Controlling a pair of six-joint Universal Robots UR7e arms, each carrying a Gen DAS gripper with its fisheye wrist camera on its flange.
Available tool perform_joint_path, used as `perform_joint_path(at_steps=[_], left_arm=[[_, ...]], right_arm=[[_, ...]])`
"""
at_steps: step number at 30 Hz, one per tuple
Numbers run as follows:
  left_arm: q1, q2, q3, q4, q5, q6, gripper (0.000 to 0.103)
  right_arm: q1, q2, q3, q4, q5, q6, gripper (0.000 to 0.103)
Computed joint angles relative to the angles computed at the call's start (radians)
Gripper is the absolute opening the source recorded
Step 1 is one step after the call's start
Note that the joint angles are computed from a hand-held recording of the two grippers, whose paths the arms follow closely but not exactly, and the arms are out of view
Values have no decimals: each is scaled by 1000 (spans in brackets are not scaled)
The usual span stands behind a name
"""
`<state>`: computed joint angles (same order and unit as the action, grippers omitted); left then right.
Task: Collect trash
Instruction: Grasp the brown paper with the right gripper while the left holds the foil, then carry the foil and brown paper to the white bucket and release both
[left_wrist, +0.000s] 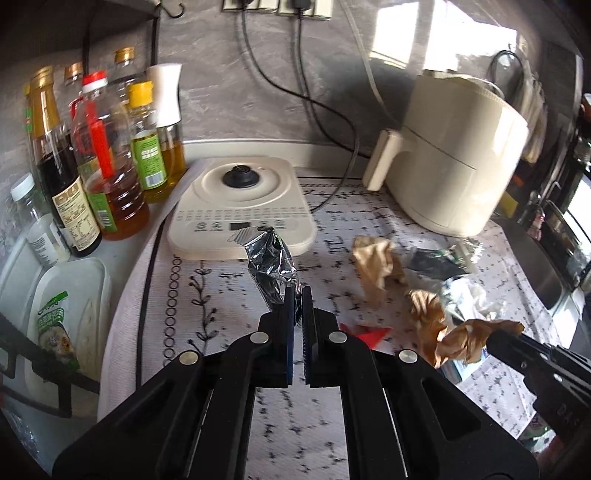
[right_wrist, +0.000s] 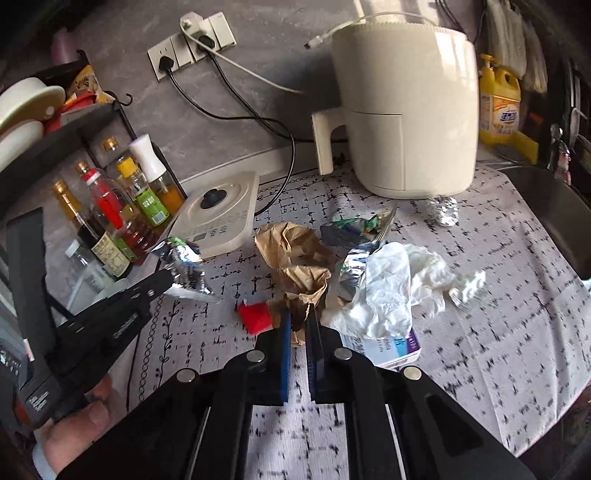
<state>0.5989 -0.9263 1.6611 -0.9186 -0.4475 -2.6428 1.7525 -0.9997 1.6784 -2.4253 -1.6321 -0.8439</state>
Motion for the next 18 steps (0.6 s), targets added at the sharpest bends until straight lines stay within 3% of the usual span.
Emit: perform_joint_path(at_steps=[10,18], left_arm=[[-40,122,-127,77,7,-26,5],[-81,234,-225,43,-28,7,5]], right_arm=[[-63,-132,40,98,74,-61,6],[-136,-232,43,186,94,-108,6]])
